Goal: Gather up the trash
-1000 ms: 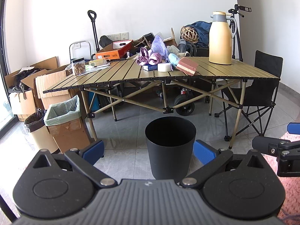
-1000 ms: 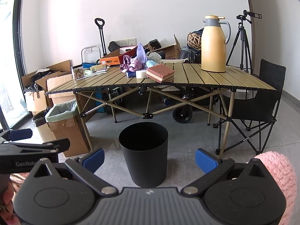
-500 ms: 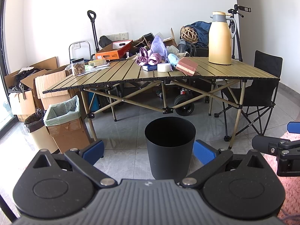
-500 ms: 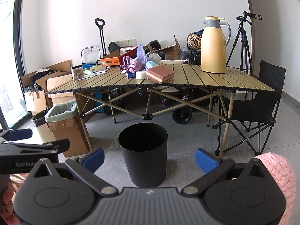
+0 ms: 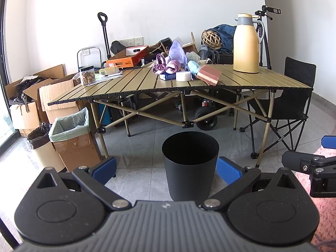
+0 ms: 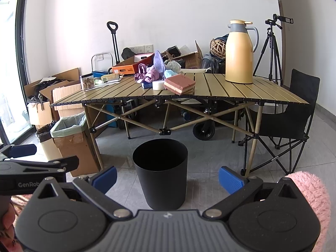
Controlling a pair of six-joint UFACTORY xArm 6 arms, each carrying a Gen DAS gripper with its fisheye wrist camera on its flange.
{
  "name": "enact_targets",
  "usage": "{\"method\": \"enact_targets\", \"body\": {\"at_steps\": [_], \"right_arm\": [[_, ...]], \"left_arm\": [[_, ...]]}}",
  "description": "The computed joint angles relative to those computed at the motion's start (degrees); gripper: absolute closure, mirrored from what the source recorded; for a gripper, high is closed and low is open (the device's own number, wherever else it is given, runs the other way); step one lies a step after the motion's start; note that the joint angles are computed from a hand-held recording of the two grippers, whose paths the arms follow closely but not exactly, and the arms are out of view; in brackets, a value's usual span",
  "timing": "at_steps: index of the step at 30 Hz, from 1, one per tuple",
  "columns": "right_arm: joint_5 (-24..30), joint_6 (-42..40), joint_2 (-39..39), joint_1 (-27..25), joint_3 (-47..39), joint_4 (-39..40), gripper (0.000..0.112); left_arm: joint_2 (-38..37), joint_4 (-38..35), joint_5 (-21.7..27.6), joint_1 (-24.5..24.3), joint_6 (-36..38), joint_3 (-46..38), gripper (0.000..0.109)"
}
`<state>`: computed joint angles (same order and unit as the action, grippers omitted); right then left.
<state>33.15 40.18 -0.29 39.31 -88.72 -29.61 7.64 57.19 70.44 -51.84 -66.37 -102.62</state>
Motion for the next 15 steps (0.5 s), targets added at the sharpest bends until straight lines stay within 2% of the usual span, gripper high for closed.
{"method": "enact_targets", "body": {"at_steps": [15], "right_arm": [[-0.21,0.22,0.14,-0.03,-0.21,-0.60,0.009]], "left_arm": [[0.65,-0.03,0.04,0.01,0.28,-0.89,0.006]]}}
